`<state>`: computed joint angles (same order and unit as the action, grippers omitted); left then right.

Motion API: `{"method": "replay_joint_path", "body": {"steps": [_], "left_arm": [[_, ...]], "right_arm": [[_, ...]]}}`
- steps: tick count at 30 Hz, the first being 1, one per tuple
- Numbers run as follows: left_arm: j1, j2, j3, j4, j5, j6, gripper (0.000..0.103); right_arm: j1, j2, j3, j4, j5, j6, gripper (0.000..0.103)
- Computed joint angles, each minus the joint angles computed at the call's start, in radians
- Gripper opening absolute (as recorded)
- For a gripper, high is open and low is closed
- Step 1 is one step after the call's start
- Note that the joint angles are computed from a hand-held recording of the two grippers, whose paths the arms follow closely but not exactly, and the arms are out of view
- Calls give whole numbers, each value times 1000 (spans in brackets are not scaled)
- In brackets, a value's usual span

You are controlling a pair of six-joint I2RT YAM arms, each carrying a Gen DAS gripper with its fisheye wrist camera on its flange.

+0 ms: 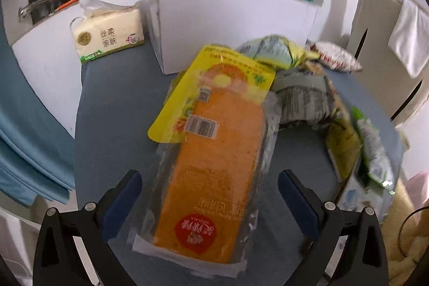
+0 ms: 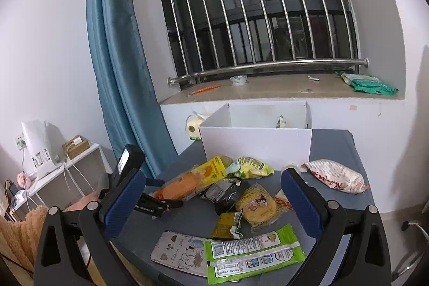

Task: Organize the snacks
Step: 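Grasp the orange bread loaf bag with the left gripper, then carry the bread bag into the box while the right gripper carries the red-print chip bag in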

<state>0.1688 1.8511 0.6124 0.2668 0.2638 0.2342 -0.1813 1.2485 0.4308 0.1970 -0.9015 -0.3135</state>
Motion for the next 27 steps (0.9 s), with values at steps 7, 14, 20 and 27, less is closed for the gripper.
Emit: {"method": "replay_joint_path", "body": {"steps": [7, 14, 20, 27], "left_arm": [[-26, -4, -11, 3, -45, -10, 64], [26, -136, -113, 21, 42, -51, 62], [49, -370, -203, -31, 124, -88, 63], [67, -546, -254, -81, 172, -108, 63]], "right_arm": [[9, 23, 4, -21, 7, -25, 103], [8, 45, 10, -12, 20, -13, 103], [14, 209, 86, 59, 135, -30, 103], [50, 607, 468, -37, 388, -187, 103]]}}
